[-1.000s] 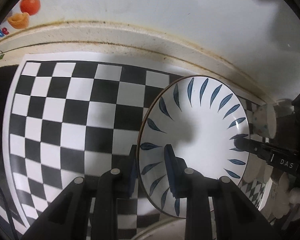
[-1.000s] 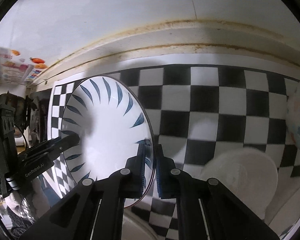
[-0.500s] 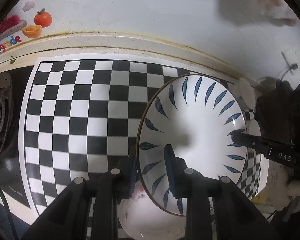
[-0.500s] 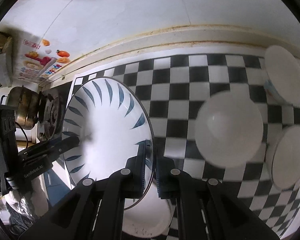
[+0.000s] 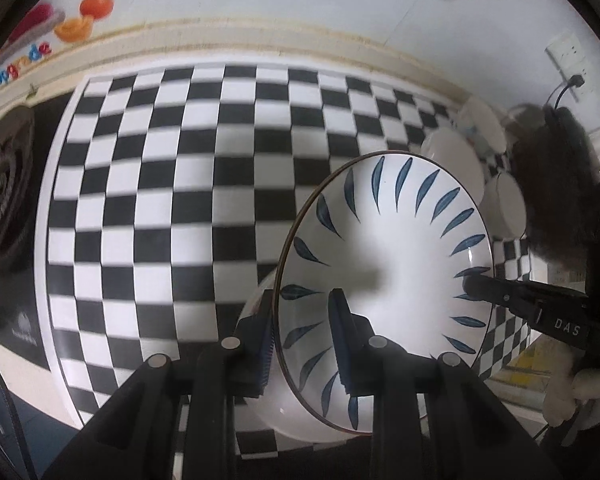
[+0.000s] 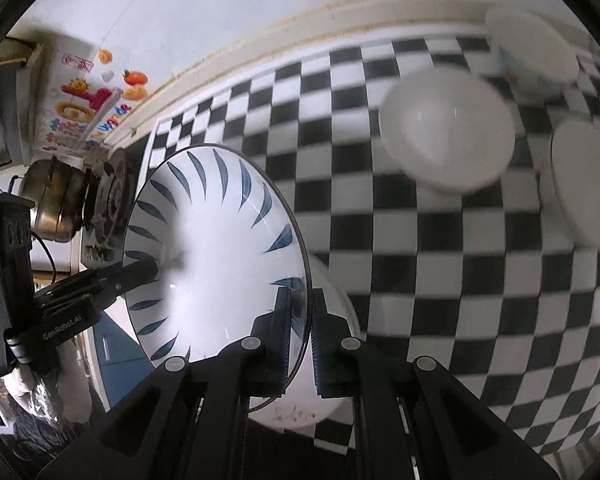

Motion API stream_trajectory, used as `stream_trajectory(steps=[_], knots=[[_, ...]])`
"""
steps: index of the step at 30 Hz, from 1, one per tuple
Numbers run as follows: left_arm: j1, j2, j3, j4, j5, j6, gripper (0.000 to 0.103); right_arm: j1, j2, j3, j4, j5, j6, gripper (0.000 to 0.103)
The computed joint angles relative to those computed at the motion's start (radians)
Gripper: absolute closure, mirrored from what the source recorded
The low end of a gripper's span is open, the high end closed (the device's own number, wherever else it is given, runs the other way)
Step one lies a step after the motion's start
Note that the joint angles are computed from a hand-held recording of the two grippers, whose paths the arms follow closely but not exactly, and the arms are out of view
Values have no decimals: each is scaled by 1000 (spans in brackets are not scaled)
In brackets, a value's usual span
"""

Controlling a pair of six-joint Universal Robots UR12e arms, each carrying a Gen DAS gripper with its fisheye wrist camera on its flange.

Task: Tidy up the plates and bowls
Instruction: 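Lift the three-plate stack with both grippers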

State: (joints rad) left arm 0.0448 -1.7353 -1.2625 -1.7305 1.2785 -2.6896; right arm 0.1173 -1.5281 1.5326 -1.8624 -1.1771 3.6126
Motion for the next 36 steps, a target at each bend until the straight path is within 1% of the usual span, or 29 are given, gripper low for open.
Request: stream_trajectory(steps=[4, 6, 11, 15, 19, 29, 36], knots=[[4, 22, -51, -11, 37, 13, 80, 15, -18, 55, -7, 16, 22, 93], [4, 32, -75, -3, 57, 17, 80, 22, -23, 79, -11, 23, 29, 93], [-1, 44, -119, -2, 97, 11, 80, 36, -27, 124, -3, 29, 30, 93], [-5, 48, -141, -2, 118, 6, 80, 45, -24, 129, 10, 9, 16, 93], [-5, 49, -149, -10, 119, 2, 80, 51, -17, 127, 21, -8, 9, 93], [-17, 48, -154, 5, 134, -6, 80, 59, -4, 103, 36, -32, 14, 92], [-18, 41, -142, -17, 143, -28, 79, 54, -7, 108, 36, -20, 35, 91]])
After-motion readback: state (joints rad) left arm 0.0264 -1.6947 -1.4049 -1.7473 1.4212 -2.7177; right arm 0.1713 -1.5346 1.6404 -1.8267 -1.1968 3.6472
